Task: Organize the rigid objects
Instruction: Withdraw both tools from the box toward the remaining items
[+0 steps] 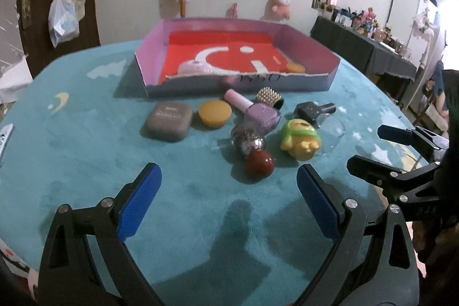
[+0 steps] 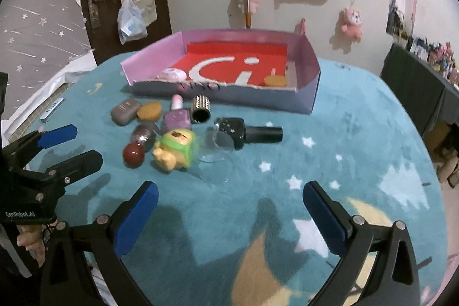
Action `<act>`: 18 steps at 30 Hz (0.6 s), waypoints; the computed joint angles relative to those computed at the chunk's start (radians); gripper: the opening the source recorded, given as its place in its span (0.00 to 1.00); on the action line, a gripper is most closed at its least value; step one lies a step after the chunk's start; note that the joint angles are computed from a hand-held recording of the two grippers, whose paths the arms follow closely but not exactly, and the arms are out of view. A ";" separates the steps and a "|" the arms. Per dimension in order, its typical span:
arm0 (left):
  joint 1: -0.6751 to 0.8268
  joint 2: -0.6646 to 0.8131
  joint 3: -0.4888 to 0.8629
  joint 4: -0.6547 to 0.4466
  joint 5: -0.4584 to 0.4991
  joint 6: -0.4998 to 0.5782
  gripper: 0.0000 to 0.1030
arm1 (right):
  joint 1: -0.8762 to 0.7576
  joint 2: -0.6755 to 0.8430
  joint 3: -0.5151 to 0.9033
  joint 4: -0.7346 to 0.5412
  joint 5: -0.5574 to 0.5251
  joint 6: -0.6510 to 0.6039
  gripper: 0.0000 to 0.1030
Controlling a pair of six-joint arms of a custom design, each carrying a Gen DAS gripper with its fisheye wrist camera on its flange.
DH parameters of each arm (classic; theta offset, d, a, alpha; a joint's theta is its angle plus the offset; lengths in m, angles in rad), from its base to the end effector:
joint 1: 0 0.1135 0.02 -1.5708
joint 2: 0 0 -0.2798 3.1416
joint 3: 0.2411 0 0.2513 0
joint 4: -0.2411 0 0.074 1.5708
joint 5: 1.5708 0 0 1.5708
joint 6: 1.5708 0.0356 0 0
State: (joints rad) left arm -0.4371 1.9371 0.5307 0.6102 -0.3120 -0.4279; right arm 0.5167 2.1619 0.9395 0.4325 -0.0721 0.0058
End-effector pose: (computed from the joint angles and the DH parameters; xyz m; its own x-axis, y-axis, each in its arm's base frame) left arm 0.2717 -0.1149 0.0667 -0.6756 -0.1202 -0.7274 -0.0791 0.9927 -0.0906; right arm 0.3402 0.1962 0.0592 -0.6207 -0.3460 -0.7036 -0.5332 0.8442 0.0552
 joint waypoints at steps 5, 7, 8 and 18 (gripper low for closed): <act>0.036 0.046 0.065 -0.055 0.069 0.005 0.94 | -0.016 0.035 0.066 -0.069 -0.008 -0.010 1.00; 0.041 0.062 0.095 -0.080 0.078 0.010 0.94 | -0.024 0.041 0.089 -0.094 -0.019 -0.015 1.00; 0.043 0.067 0.106 -0.092 0.080 0.011 0.94 | -0.026 0.045 0.100 -0.107 -0.025 -0.016 1.00; 0.091 0.124 0.218 -0.198 0.142 0.025 0.93 | -0.040 0.086 0.204 -0.213 -0.069 -0.050 0.97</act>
